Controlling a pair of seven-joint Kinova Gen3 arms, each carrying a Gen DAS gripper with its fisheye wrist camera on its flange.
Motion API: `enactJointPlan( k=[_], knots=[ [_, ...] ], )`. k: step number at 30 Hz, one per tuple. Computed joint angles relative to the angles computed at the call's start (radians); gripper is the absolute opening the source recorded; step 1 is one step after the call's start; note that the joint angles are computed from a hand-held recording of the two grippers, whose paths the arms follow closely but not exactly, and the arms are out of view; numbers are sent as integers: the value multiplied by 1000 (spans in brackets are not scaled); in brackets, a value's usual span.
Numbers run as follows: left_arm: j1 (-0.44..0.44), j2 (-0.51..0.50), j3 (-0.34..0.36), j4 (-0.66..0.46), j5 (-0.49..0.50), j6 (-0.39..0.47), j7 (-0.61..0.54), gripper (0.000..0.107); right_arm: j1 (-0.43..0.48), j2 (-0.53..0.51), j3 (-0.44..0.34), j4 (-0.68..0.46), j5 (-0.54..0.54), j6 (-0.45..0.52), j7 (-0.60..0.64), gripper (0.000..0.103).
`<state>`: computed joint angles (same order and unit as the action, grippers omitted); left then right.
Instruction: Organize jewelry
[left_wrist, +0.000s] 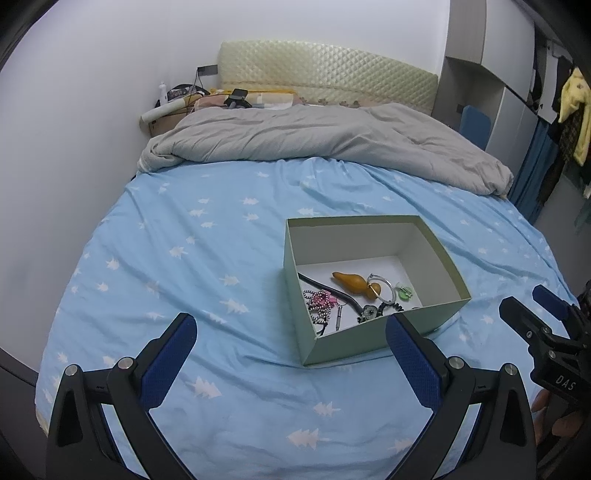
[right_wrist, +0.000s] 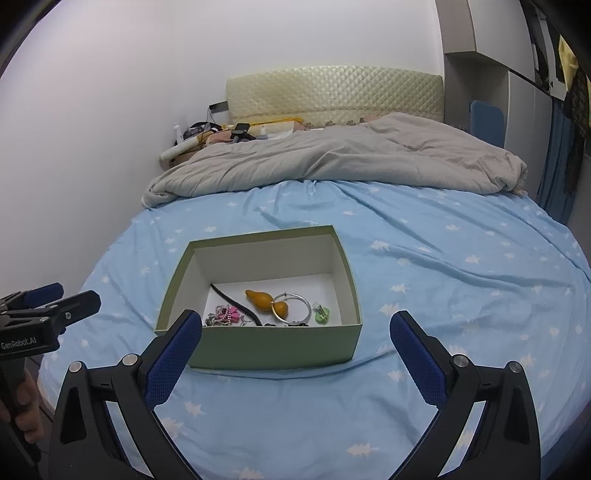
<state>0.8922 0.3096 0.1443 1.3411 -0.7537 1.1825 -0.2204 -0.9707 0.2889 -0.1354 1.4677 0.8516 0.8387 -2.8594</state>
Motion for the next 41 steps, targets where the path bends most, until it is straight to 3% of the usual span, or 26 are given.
enactJointPlan(
  k=[41],
  knots=[
    [0, -19, 13, 15, -21, 13, 18, 102, -16, 2, -6, -10, 12, 20, -14, 102]
  ],
)
